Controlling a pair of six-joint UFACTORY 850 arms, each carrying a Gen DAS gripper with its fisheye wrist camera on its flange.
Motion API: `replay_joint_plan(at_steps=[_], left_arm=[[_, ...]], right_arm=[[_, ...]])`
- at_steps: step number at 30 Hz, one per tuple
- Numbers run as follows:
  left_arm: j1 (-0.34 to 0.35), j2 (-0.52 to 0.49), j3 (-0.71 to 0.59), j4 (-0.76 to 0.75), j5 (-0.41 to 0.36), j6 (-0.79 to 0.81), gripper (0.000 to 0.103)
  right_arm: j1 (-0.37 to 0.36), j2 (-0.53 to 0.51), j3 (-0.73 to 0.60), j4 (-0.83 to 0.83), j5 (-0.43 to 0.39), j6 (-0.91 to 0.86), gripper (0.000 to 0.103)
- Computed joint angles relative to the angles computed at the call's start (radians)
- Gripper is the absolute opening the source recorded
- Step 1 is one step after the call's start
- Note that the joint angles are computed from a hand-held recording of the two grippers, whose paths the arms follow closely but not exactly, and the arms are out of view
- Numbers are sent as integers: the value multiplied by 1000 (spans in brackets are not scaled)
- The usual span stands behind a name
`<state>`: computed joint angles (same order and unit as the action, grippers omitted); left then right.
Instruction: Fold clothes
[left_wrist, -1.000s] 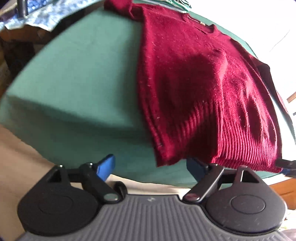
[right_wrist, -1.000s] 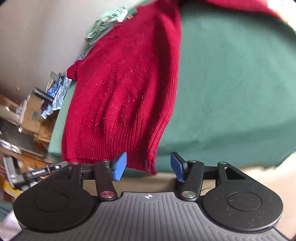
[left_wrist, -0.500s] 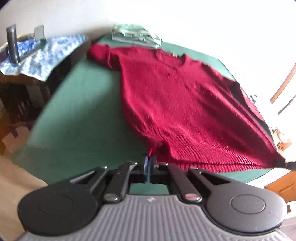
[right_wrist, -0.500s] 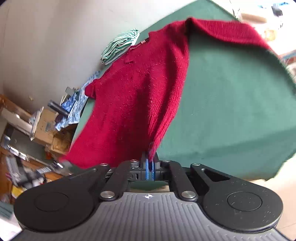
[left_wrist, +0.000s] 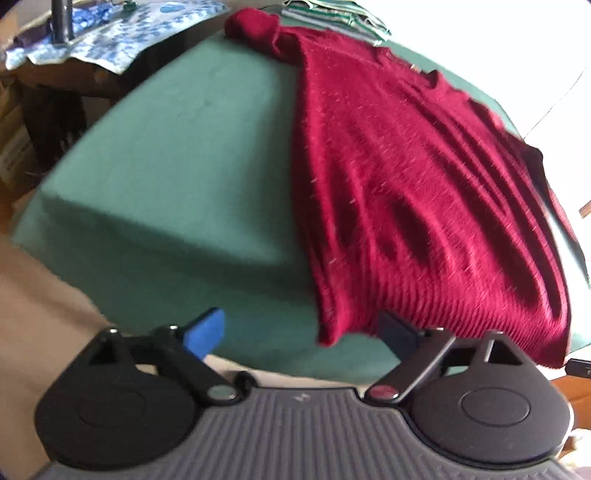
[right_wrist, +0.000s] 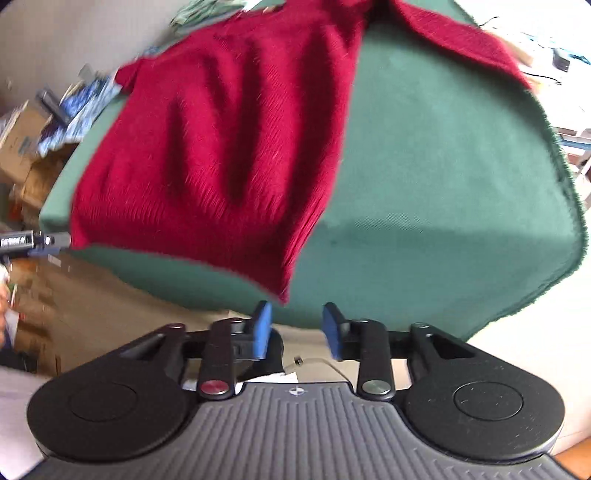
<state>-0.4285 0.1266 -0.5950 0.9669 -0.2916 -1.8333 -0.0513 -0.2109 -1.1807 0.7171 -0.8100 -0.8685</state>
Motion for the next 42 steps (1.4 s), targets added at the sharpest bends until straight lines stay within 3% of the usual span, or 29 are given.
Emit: replay_joint_plan(at_steps=[2, 4, 6, 9, 11, 12, 13, 14, 20, 24, 26, 29, 31, 33, 35, 37, 39, 42], left_arm=[[3, -9, -3, 72, 40, -63, 96], [-8, -42, -30, 100, 31, -75, 98], [-9, -76, -57, 14, 21, 22, 83], [15, -80, -50, -105, 87, 154, 47], [-10, -61, -44, -27, 36, 87, 4], [-24, -52, -41, 2, 8, 63, 5], [-35, -38, -36, 21, -19, 47, 4], [-37, -11, -24, 25, -42, 40, 4], [-60, 144, 26, -25, -175, 101, 3], [-59, 40, -23, -136, -143, 248, 3], [-78, -23, -52, -142, -167, 263, 4], [-69, -30, -47, -181, -171, 281, 7], [-56, 1, -33, -241, -215, 357, 19], [-49, 47, -17, -256, -288, 399, 22], [-39, 92, -14, -232, -378, 402, 33], [-38, 111, -29, -161, -448, 357, 34], [-30, 99, -61, -29, -416, 265, 35], [0, -11, -151, 184, -262, 142, 34]], right_arm=[[-16, -20, -23, 50, -27, 11, 51], [-23, -38, -37, 82, -39, 24, 53], [-26, -55, -45, 102, -37, 38, 53], [-31, -69, -41, 145, -54, 48, 50], [-35, -73, -31, 180, -74, 51, 34], [-33, -78, -36, 178, -91, 59, 26], [-26, -76, -37, 180, -100, 47, 8], [-19, -72, -37, 184, -107, 29, 6], [-17, -35, -30, 241, -215, -98, 5], [-16, -23, -34, 138, -184, -63, 5], [-24, -26, -39, 72, -159, -31, 5], [-44, -23, -51, 23, -162, -24, 5], [-43, -15, -69, -27, -166, -41, 8], [-41, -5, -88, -79, -168, -61, 17], [-57, 15, -97, -38, -118, -147, 28], [-62, 19, -121, 38, -72, -197, 36], [-51, -14, -159, 140, -68, -228, 40], [24, -99, -239, 162, -14, -126, 47]])
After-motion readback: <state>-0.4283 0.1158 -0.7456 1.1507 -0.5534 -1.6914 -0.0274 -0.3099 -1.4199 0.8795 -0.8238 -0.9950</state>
